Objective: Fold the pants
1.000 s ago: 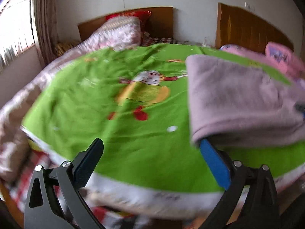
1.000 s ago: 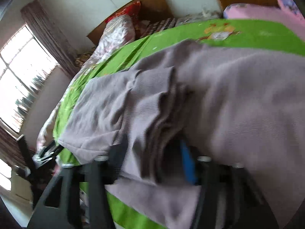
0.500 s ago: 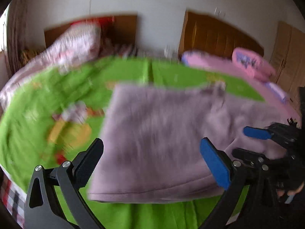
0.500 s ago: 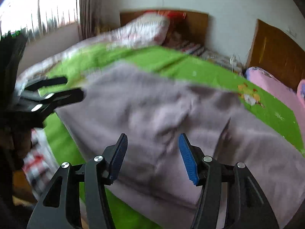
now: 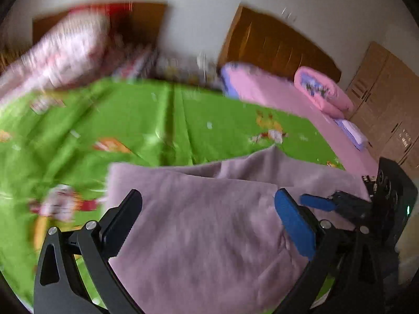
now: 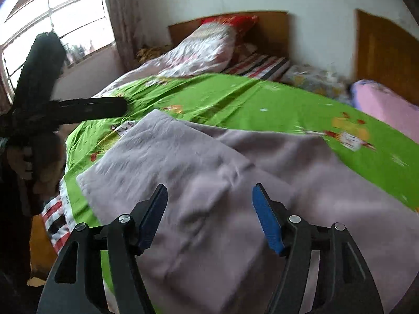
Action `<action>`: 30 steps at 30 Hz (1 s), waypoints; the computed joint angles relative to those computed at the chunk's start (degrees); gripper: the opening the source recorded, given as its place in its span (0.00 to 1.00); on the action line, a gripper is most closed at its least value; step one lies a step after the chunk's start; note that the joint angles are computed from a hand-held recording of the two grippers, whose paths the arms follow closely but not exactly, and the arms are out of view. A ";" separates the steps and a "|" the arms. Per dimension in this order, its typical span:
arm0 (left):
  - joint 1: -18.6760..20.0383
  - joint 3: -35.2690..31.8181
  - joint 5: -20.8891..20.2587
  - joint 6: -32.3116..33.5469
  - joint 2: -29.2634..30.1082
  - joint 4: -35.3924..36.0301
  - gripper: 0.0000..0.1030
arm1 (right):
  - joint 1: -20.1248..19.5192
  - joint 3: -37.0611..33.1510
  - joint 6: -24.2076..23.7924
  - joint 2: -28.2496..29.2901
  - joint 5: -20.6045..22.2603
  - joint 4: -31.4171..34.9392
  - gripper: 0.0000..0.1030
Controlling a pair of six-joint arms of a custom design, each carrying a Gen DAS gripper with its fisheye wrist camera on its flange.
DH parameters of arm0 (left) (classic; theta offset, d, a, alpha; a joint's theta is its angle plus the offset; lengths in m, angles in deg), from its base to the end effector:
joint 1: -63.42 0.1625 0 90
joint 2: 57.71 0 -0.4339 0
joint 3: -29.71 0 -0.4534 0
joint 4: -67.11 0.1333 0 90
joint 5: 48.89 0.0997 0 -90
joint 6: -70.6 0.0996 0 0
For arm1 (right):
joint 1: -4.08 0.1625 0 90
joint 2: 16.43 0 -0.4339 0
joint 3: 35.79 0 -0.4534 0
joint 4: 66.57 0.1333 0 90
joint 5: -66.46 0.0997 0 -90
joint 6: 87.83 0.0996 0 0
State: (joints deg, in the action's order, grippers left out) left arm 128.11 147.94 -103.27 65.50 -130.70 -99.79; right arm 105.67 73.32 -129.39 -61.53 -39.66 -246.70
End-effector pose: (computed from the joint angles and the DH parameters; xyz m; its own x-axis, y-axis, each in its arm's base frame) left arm -0.0723 -0.6003 0.2389 -0.8945 0.0025 -0.4471 0.2855 0.7728 -0.5669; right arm 0.2314 -0.6024 0.0203 -0.6029 -0.6383 0.4786 -0.7756 0.6095 -0.1640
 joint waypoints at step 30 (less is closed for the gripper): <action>-9.29 5.38 14.32 -1.85 14.60 -9.12 0.98 | -35.57 31.22 29.15 -45.26 21.65 -6.89 0.84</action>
State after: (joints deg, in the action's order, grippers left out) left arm 118.82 153.33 -88.95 63.65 -116.11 -108.90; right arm 70.10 104.54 -100.24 -106.79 -18.01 -253.58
